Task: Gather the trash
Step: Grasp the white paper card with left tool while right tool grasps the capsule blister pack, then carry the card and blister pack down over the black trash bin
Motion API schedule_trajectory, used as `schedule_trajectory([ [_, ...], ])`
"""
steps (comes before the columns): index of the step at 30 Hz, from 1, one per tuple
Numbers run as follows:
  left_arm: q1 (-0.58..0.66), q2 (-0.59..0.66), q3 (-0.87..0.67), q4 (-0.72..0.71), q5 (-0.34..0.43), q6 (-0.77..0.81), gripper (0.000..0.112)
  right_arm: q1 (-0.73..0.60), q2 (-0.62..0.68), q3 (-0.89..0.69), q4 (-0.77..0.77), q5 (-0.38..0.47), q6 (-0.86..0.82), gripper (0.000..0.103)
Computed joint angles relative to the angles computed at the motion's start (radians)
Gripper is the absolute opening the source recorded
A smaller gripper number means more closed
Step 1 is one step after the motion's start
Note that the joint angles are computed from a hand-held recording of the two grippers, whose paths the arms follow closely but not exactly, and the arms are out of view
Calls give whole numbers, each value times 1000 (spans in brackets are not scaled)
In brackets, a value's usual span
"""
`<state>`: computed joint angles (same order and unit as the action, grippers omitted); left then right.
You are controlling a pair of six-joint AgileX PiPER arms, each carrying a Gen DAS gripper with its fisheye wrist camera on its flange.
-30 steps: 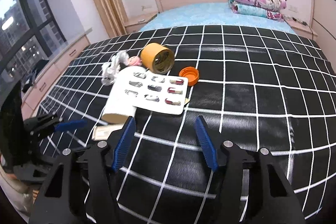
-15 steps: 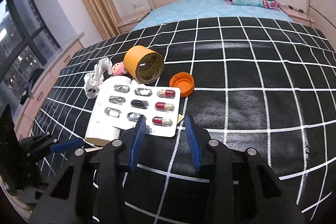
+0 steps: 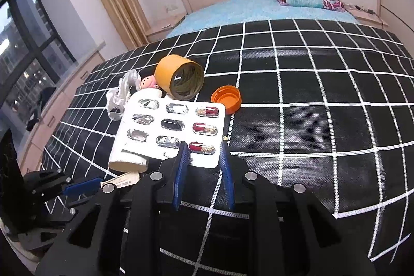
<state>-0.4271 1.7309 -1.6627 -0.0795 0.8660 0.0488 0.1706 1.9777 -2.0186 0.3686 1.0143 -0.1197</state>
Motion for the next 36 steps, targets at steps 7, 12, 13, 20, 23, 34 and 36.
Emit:
schedule_trajectory([
  [7,-23,-34,26,16,-4,-18,20,-13,-67,82,4,-32,-1,25],
  [12,-42,-76,49,32,-8,-34,20,-15,-118,138,9,-51,-9,25],
  [13,-47,-85,55,33,-8,-32,20,-15,-126,146,11,-53,-12,25],
  [20,-90,-152,87,74,1,-77,20,-12,-222,244,18,-87,-28,25],
  [23,-109,-182,95,97,10,-99,20,-12,-258,280,22,-97,-34,25],
  [34,-193,-300,153,177,27,-188,20,-19,-415,433,30,-128,-65,25],
  [36,-217,-323,172,196,31,-212,20,-18,-443,462,29,-132,-70,25],
])
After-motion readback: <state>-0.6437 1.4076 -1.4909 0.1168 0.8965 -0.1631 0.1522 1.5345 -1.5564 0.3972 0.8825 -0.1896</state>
